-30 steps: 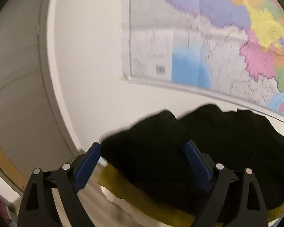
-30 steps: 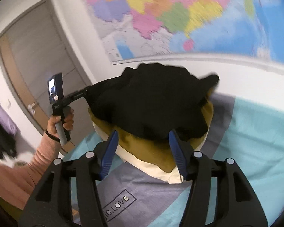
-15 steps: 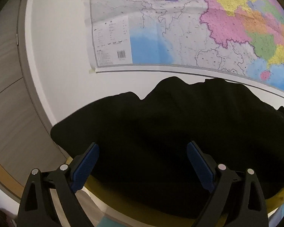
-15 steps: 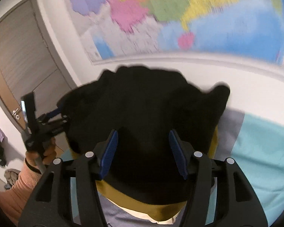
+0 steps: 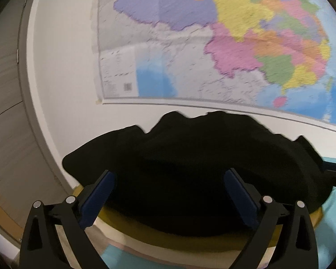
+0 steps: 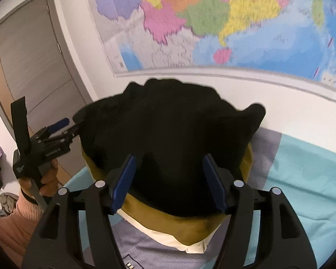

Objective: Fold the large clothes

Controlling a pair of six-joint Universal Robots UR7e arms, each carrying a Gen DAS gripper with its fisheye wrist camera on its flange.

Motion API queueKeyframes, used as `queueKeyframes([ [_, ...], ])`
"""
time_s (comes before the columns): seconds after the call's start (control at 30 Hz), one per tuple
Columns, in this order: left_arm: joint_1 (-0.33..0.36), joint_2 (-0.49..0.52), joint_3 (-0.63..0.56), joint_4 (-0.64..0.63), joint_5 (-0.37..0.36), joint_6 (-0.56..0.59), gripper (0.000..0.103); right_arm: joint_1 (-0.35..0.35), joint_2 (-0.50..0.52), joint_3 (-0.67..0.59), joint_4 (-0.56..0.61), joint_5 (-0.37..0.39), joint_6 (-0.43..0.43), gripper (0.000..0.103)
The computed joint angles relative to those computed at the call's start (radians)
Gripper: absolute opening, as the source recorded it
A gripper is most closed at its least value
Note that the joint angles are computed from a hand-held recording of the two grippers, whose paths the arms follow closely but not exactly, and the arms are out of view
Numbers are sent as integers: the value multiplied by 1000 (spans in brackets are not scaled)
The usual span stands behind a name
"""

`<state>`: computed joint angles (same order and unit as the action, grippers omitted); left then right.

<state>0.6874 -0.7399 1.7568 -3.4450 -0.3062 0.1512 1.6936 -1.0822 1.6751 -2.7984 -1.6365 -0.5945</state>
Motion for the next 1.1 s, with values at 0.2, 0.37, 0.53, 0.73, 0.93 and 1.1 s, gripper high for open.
queueKeyframes([
  [0.2,21,6,-18,193,-76,-146,96,7,37,-25,74,-86,-30,63],
  [0.37,47,8,-9,309,-85,-286,97,0,37,6,45,-95,-35,67],
  [0.53,3,8,31,258,-20,-289,96,8,-8,93,-84,-79,-61,75],
  [0.73,-69,-17,119,311,54,-423,96,19,-61,228,-229,-71,-111,86],
  [0.93,-106,-83,199,524,50,-709,96,23,-105,325,-302,-80,-148,97],
  [1.1,-147,-140,244,792,75,-980,96,27,-138,374,-323,-81,-142,97],
])
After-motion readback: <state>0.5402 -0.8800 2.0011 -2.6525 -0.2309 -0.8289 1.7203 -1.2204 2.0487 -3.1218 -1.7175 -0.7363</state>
